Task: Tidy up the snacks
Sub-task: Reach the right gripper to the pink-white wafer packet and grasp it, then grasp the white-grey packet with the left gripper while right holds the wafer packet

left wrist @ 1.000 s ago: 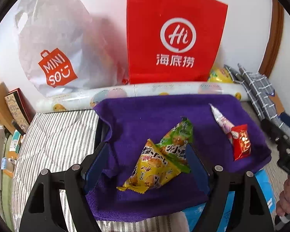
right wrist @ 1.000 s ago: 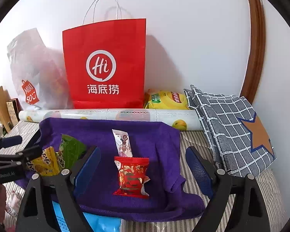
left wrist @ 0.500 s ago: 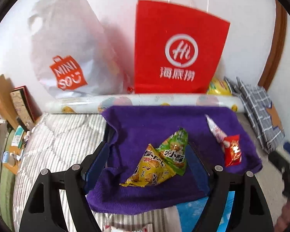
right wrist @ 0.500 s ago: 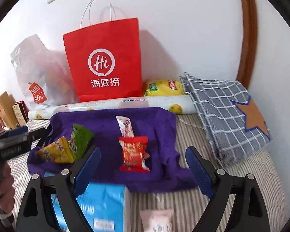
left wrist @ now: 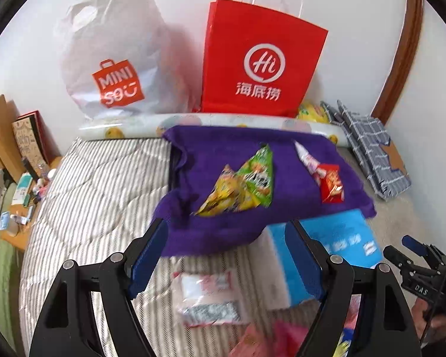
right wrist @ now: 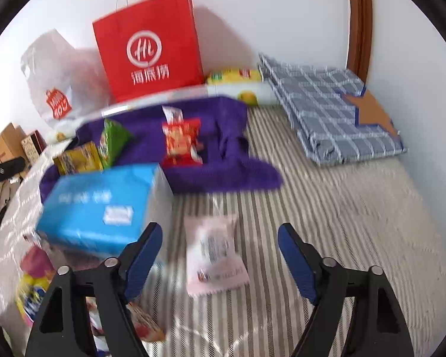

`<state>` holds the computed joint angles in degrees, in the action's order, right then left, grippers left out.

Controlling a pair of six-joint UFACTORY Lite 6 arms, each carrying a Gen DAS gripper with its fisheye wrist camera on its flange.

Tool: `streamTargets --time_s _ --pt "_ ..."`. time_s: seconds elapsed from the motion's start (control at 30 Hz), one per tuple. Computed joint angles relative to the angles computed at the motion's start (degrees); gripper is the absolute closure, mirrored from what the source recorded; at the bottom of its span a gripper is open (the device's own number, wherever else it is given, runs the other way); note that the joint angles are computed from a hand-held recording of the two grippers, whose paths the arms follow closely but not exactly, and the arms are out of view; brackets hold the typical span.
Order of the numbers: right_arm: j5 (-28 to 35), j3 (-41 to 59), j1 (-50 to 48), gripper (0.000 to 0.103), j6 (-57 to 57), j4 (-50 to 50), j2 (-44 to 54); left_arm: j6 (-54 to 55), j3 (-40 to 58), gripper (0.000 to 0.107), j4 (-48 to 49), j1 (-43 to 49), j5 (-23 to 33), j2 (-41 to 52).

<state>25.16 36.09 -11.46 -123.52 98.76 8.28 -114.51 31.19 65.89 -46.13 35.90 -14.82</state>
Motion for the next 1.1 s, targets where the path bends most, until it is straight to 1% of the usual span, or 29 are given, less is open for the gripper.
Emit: streamTargets --time_s 0.1,0.17,0.23,0.3,0.33,0.37,0.53,0.6,0.73,0.87,0.9,0.93,0.97,1.0,1.07,1.1 --pt "0.2 -0.3 0.0 0.031 -3.0 1.6 2.6 -0.9 -2.3 0.026 -0.6 -1.9 1.8 -1.3" --pt "-0.6 -0.2 1.2 0.031 -6.2 4.1 4.1 -0.4 -3.4 0.026 -1.3 -1.7 1.1 -1.8" --pt "-2.7 0.6 3.2 0.032 -12.8 11.3 6.7 0.1 -4.7 0.026 -2.0 -1.5 0.4 -2.7" --pt "-5.5 2.4 5.0 0.045 -17.9 18.4 10.1 1.1 -6.1 0.026 -3.1 -1.4 0.2 -4.0" --pt "-4.8 1.8 4.7 0.055 -21.5 21.8 9.9 1.4 -6.9 0.026 -3.7 -1.6 0.3 -4.9" --pt "-4.2 1.2 4.3 0.064 -23.0 22.8 9.3 1.9 -7.6 0.026 -4.3 -1.8 0.4 -5.7" --pt "-3.1 -0.9 0.9 0.066 -24.5 21.1 7.5 3.2 -10.7 0.026 -5.9 -2.8 0.6 -7.1" --pt "-2.2 -2.2 -1.6 0.066 -23.7 18.3 6.7 2.0 -11.7 0.026 -5.1 -2.6 -0.7 -6.0" --pt "-0.3 -2.3 -4.4 0.065 -18.7 12.0 6.8 -3.4 -12.9 0.026 0.5 1.7 -7.9 -2.2" --pt "-1.4 -2.7 -3.0 0.064 -21.3 15.2 6.4 -11.1 -11.7 0.026 10.5 6.5 -16.0 3.7" --pt "-1.3 -2.7 -3.1 0.064 -21.1 14.9 6.5 -13.1 -10.6 0.026 13.8 7.6 -18.2 6.5" --pt "-0.9 -2.3 -3.5 0.064 -19.9 13.7 6.9 -15.0 -9.9 0.026 15.9 8.0 -19.0 8.4" --pt "-0.5 -2.0 -4.0 0.064 -18.7 12.3 7.2 -16.9 -9.2 0.026 17.3 7.6 -18.6 10.2" --pt "0.0 -1.7 -4.5 0.064 -17.5 11.0 7.5 -19.8 -8.6 0.025 19.4 5.3 -15.8 11.7" --pt "-0.2 -1.8 -4.3 0.064 -17.8 11.4 7.5 -21.5 -7.3 0.025 20.4 3.2 -13.4 14.1" --pt "-0.5 -1.9 -3.9 0.064 -18.7 12.5 7.4 -23.6 -6.9 0.036 21.3 0.8 -10.4 15.7"
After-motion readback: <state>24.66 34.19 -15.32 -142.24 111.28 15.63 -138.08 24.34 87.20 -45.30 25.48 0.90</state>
